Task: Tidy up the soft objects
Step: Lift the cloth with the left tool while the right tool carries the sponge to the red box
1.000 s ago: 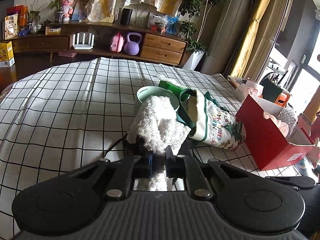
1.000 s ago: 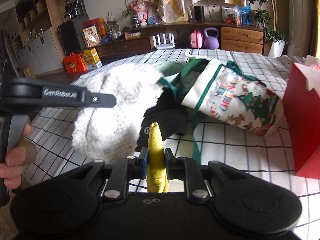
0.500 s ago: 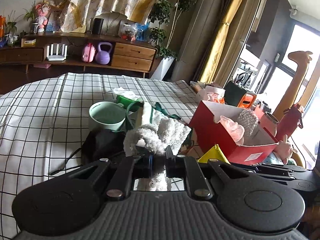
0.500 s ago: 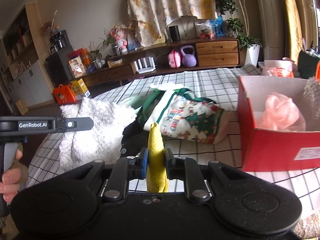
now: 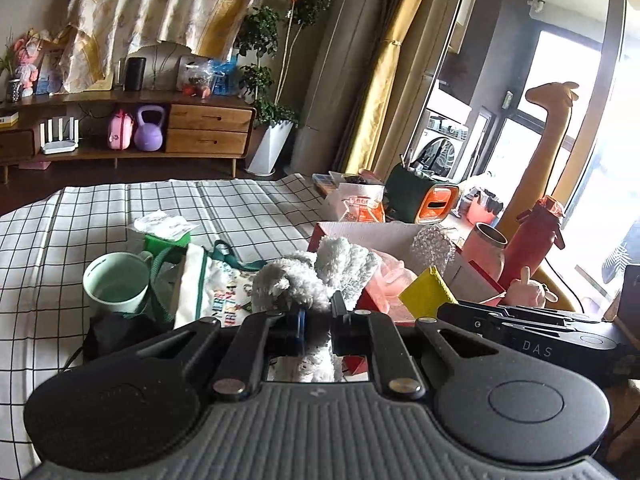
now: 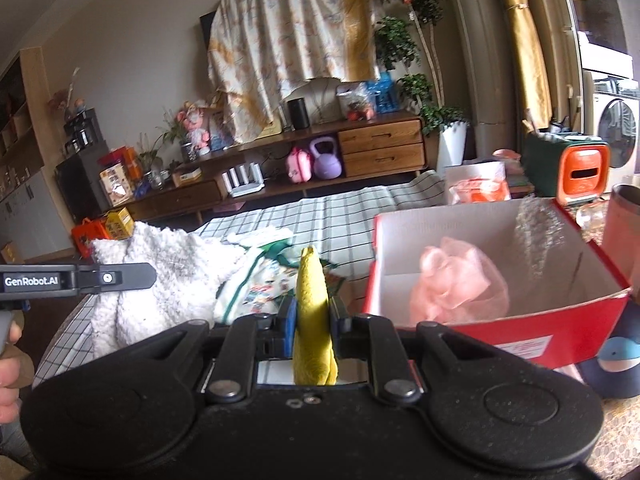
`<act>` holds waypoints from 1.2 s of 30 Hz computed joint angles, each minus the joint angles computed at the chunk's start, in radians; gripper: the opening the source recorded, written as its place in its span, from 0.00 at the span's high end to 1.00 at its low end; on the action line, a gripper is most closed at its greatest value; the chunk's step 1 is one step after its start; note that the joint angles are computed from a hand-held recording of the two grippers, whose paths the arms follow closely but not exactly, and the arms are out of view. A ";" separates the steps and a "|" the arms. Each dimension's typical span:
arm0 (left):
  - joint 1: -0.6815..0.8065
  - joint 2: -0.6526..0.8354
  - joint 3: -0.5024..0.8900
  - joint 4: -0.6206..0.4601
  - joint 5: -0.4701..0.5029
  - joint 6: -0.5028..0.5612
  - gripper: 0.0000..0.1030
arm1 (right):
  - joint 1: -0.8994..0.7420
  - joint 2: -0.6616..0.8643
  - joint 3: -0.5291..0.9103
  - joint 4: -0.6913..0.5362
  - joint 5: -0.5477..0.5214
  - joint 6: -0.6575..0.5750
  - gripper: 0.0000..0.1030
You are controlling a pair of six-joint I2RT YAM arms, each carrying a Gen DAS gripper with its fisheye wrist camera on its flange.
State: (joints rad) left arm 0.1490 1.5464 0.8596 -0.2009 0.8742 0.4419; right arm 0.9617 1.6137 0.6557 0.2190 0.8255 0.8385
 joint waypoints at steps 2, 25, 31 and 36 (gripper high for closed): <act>-0.049 -0.011 0.005 0.014 -0.018 -0.031 0.89 | -0.023 -0.038 -0.035 -0.001 0.007 0.000 0.84; -0.574 0.121 0.213 0.165 -0.316 -0.274 0.89 | -0.504 -0.296 -0.372 0.247 -0.158 -0.199 0.84; -0.641 0.216 0.282 0.190 -0.326 -0.311 0.89 | -0.612 -0.206 -0.392 0.345 -0.245 -0.233 0.84; -0.671 0.315 0.351 0.206 -0.330 -0.337 0.89 | -0.684 -0.105 -0.375 0.413 -0.317 -0.275 0.84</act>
